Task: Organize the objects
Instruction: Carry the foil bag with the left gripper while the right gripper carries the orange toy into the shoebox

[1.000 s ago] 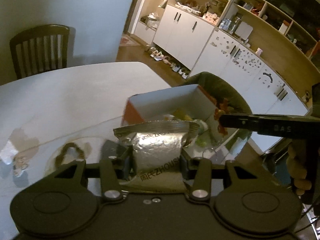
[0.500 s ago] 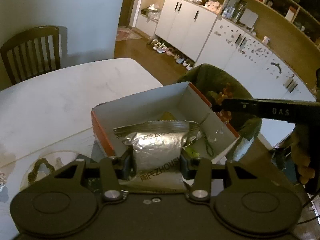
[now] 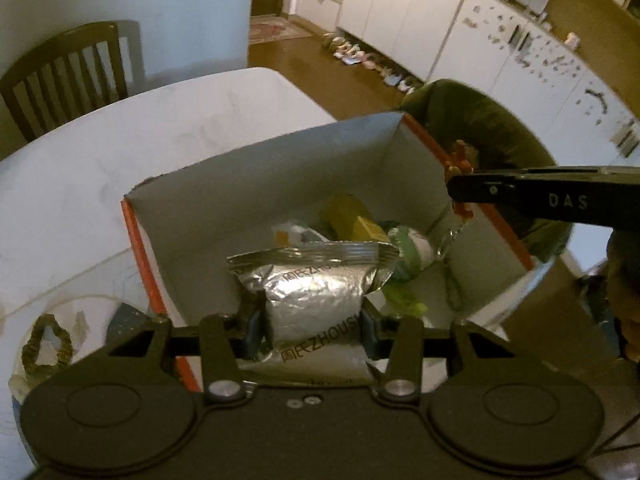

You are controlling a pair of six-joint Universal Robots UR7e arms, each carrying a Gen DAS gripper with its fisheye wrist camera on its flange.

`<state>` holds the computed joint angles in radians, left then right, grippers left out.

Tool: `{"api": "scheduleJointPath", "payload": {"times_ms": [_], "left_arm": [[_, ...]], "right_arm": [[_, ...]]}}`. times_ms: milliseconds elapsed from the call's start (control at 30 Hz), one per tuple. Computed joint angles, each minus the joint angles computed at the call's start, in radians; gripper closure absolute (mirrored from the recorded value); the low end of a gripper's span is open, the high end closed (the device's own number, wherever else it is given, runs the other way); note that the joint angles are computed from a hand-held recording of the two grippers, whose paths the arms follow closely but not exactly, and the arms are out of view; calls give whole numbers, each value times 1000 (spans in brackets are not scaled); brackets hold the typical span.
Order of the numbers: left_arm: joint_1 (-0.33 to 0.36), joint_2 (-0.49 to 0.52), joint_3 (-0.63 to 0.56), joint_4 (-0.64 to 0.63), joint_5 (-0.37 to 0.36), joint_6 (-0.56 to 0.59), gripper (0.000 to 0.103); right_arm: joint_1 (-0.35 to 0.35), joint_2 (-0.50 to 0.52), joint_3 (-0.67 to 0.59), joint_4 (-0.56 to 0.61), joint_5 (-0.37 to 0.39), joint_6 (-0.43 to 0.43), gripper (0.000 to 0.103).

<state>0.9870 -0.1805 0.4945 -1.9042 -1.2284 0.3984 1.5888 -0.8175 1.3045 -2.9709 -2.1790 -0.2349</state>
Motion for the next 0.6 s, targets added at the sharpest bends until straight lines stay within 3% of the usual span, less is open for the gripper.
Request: {"api": "scheduleJointPath", "payload": {"times_ms": [333, 600], "left_arm": [[-11, 89, -84, 3, 114, -50, 58], [-9, 148, -163, 45, 145, -61, 58]], "right_arm": [[-53, 59, -84, 118, 9, -1, 85], [-71, 80, -96, 163, 0, -29, 85]]}}
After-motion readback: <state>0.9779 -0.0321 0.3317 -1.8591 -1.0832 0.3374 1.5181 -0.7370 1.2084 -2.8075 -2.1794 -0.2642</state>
